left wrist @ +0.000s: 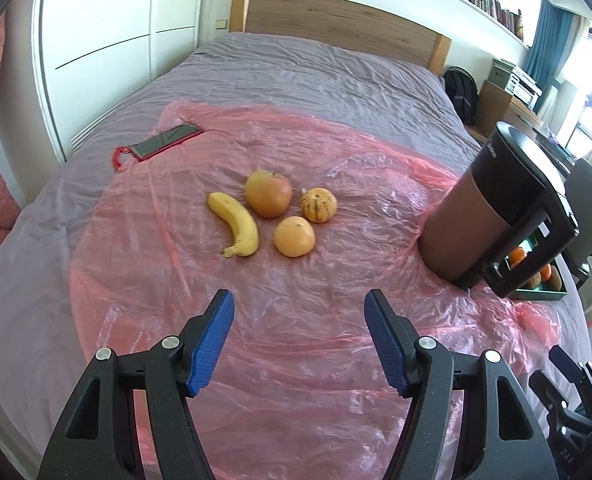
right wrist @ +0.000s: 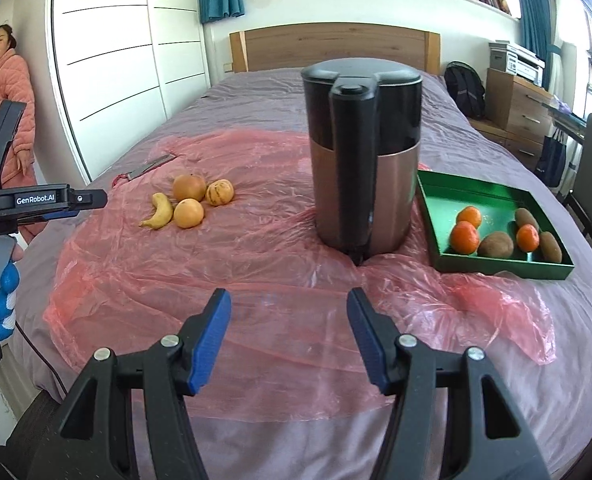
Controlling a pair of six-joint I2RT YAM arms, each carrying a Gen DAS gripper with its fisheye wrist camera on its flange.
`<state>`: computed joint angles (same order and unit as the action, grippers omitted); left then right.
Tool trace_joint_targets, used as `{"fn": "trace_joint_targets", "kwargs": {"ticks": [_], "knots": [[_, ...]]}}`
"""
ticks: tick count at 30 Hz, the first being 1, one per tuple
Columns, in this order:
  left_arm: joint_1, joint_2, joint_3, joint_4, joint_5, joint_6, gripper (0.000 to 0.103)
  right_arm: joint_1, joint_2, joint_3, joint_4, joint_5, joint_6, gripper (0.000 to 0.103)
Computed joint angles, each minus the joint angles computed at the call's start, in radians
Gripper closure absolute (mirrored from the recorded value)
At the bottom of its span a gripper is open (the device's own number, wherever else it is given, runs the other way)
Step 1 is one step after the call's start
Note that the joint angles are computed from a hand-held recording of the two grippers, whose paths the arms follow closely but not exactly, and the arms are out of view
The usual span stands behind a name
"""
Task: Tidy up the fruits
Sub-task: 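Move both open grippers toward the banana, apple, pear and striped fruit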
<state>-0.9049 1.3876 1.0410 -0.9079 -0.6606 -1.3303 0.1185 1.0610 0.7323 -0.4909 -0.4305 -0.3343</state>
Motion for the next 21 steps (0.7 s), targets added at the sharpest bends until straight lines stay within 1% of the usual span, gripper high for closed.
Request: {"fn": "trace_joint_targets", "kwargs": {"ticks": [9, 21], "knots": [[0.05, -0.101, -0.109, -0.017, 0.001, -0.032, 0.04, 0.205, 0.013, -0.009, 0.046, 0.071, 0.06, 0.01], [0.143, -0.204, -0.226, 0.001, 0.022, -0.017, 0.04, 0.374, 0.108, 0.02, 0.115, 0.126, 0.11, 0.01]]}}
